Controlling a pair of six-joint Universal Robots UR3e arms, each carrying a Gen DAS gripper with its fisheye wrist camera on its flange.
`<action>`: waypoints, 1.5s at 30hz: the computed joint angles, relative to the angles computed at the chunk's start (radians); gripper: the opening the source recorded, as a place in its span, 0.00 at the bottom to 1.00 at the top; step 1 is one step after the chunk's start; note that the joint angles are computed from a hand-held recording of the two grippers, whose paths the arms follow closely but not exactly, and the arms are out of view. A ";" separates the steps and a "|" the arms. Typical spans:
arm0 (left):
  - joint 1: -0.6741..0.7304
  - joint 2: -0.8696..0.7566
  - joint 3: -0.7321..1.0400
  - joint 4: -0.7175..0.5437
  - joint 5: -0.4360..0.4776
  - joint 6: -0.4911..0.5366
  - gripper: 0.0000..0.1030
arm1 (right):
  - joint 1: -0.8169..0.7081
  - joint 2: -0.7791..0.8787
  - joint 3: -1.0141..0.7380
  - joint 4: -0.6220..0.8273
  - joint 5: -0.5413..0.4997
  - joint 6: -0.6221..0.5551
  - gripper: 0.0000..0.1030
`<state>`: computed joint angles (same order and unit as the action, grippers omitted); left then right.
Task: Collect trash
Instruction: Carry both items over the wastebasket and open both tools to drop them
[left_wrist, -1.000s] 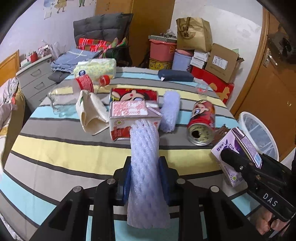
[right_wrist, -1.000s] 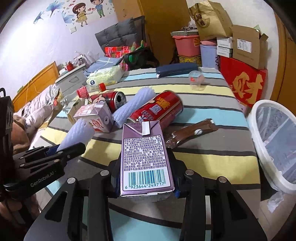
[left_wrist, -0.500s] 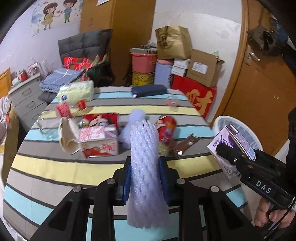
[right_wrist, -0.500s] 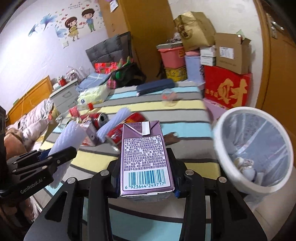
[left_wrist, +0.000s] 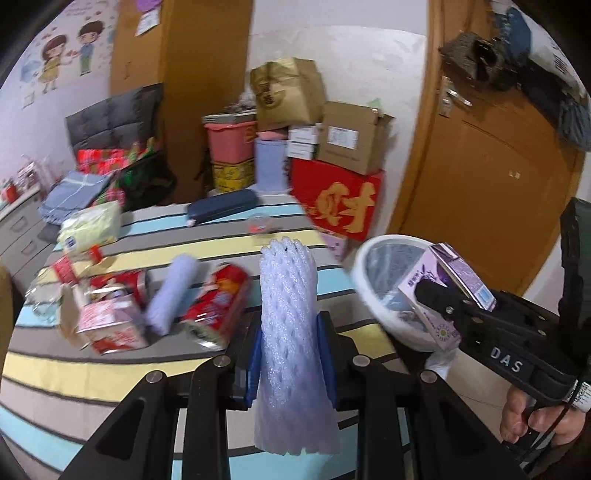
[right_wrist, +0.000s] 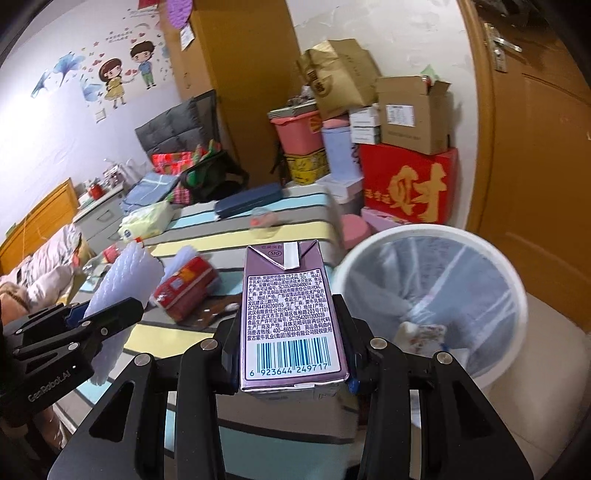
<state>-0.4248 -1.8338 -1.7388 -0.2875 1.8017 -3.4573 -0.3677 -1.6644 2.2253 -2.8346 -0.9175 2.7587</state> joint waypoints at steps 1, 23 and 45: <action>-0.016 -0.033 0.045 -0.016 0.005 0.001 0.27 | -0.018 -0.001 -0.002 0.002 0.002 -0.005 0.40; -0.127 -0.592 0.874 -0.345 -0.109 0.044 0.27 | -0.178 0.166 -0.135 0.067 -0.072 -0.087 0.40; -0.123 -0.830 1.279 -0.586 -0.091 0.015 0.51 | -0.147 0.333 -0.266 0.083 -0.185 -0.093 0.56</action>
